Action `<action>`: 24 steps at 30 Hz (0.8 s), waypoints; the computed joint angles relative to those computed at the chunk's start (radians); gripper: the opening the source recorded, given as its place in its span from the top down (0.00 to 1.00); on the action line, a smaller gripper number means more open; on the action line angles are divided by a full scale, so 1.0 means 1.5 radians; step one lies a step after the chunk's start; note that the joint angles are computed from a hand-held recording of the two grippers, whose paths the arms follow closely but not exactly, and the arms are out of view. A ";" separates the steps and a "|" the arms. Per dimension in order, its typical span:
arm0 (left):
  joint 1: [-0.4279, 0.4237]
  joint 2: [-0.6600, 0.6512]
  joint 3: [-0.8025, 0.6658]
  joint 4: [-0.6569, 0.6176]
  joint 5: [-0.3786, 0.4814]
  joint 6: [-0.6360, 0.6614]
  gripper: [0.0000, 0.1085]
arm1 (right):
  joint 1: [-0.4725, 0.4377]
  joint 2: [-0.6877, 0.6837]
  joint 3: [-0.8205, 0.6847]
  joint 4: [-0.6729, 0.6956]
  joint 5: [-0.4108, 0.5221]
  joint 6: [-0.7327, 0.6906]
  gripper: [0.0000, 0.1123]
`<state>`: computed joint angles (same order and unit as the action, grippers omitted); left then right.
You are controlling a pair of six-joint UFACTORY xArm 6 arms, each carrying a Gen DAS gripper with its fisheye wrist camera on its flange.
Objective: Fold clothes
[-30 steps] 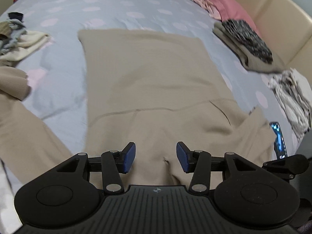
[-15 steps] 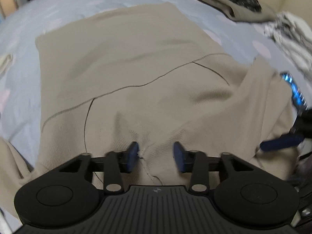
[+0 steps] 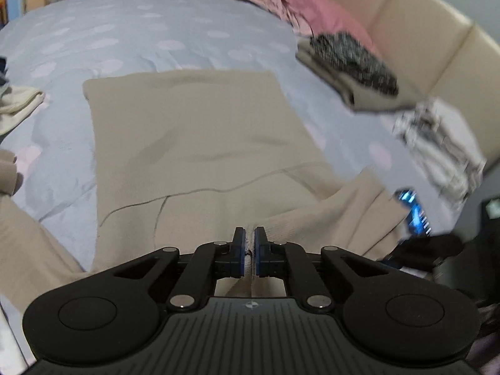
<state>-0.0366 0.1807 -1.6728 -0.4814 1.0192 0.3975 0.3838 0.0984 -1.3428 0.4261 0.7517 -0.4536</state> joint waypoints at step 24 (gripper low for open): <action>0.064 0.113 -0.153 0.257 0.084 -0.255 0.95 | -0.103 0.106 -0.196 -0.042 -0.002 0.250 0.52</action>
<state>0.0596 0.3507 -1.9025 -0.0966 1.1453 0.0152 0.2290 0.2576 -1.6369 0.3624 0.7488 -0.0782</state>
